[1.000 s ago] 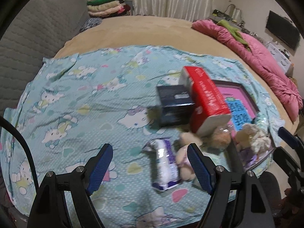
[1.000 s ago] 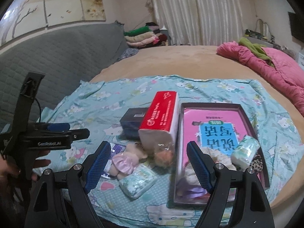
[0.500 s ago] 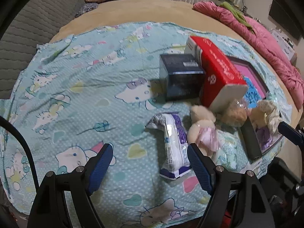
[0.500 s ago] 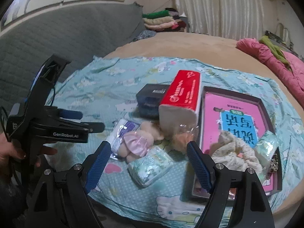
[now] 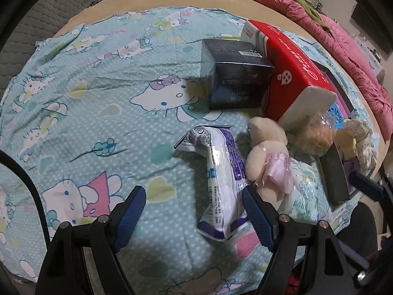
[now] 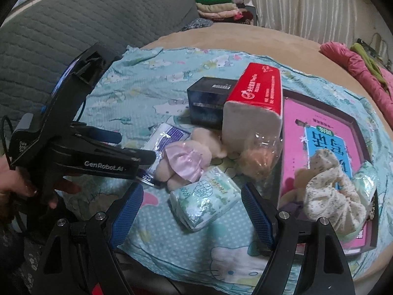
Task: Organize soft objects
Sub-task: 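Grasp the white-purple wrapped pack with the left tool while the right grasps the green tissue pack, then lift and carry both packs toward the pink book box with both tools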
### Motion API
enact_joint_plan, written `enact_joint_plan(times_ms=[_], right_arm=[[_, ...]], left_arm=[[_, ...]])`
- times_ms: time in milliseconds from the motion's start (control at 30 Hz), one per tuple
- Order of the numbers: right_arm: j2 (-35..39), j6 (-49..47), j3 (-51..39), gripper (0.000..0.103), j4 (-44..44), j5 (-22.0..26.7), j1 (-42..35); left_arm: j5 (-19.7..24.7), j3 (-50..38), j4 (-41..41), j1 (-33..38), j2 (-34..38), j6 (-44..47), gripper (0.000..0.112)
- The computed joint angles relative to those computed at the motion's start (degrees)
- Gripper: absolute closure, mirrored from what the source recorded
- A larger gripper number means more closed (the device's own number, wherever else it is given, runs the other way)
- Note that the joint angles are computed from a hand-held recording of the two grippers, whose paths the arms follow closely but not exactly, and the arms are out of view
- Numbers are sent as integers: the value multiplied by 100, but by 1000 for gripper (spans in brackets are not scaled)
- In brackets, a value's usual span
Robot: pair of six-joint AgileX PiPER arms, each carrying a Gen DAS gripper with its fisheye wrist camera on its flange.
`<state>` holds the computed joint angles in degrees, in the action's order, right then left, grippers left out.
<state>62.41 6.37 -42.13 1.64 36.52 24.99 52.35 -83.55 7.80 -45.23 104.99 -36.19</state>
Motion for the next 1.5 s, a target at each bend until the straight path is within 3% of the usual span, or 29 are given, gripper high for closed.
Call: enact_joint_plan(times_ms=[233, 700, 867, 933, 1000, 1100, 1167, 1267, 1333, 1400, 1500], right_arm=[[425, -136, 49, 20, 115, -145, -21], [1558, 1948, -91, 20, -1899, -382, 777], [1657, 1941, -77, 20, -1818, -546, 499], [1653, 1860, -70, 26, -1698, -612, 366], [1630, 1839, -55, 41, -1709, -585, 270], [1626, 1507, -82, 46, -1471, -517, 129], [1669, 1556, -119, 46, -1597, -420, 208], [1740, 1599, -157, 46, -1685, -368, 260], [1698, 1346, -144, 49, -1468, -423, 132], [1572, 1014, -70, 53, -1131, -527, -46], [1335, 159, 21, 57, -303, -668, -370]], left_arm=[[-84, -129, -128, 67, 145, 84, 32], [-164, -292, -309, 160, 402, 323, 33], [-388, -42, -393, 260, 261, 361, 33], [-418, 4, -345, 240, 239, 349, 33], [-413, -2, -395, 242, 268, 366, 33], [-395, -38, -481, 272, 323, 373, 34], [-397, -71, -530, 309, 371, 364, 37], [-520, -33, -627, 347, 399, 416, 51], [-675, 24, -715, 340, 384, 538, 75], [-842, 110, -926, 330, 335, 753, 88], [-902, 190, -736, 252, 250, 707, 89]])
